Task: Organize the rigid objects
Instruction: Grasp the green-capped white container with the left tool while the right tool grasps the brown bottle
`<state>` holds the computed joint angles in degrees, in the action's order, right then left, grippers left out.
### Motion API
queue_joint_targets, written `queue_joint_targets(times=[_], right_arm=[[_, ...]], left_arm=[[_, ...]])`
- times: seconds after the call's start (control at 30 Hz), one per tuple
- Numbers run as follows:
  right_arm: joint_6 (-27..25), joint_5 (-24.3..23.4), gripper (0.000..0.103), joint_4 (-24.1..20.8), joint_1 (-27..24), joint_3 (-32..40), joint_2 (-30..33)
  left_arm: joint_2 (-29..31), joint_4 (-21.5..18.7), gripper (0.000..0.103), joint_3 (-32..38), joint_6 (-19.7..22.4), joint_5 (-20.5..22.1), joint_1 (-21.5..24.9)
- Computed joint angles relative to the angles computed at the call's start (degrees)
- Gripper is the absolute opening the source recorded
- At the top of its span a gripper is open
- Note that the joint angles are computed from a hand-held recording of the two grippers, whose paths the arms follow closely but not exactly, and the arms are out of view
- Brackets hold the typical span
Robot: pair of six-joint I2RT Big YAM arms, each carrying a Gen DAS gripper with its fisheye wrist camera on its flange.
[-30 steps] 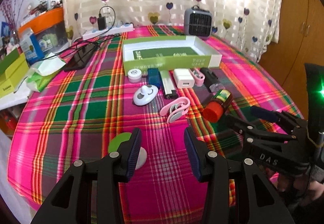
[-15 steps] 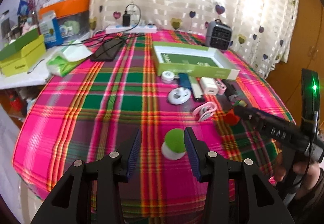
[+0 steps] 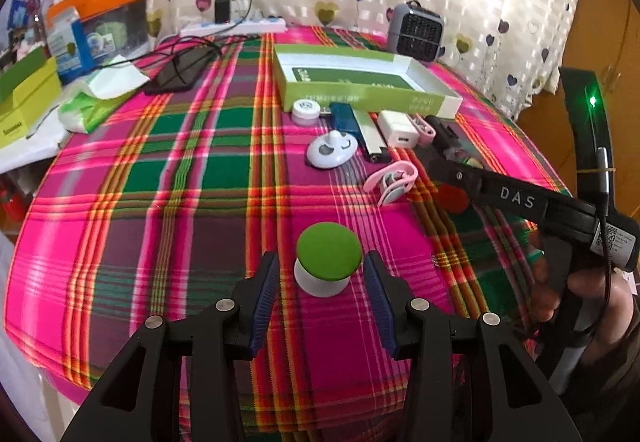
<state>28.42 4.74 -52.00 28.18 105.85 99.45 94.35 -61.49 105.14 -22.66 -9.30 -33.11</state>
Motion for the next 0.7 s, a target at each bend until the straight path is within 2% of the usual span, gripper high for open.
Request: queue_joint_targets(times=[0.2,0.37,0.47,0.57,0.7], right_arm=[[-1.5,0.2,0.053,-0.9,0.2,2.1,1.5],[-4.0,-0.7,0.053,-0.8,0.6,3.2,2.5],[-5.7,0.9,0.053,-1.3,1.1,3.0,2.2],[-5.8,3.5,0.053,-1.2,1.5,2.2,1.6],[-5.0,3.8,0.053,-1.5,1.5,1.7,1.2]], left_arm=[[0.5,-0.2,0.043,0.3,-0.4,0.6,0.3],[1.8,-1.5,0.043,1.7,-0.8,0.4,0.5],[2.2,-1.5,0.043,2.0,-1.2,0.4,0.7],[2.7,-1.2,0.043,2.3,-1.1,0.0,0.7],[3.6,-0.7,0.043,3.1,-0.6,-1.1,0.6]])
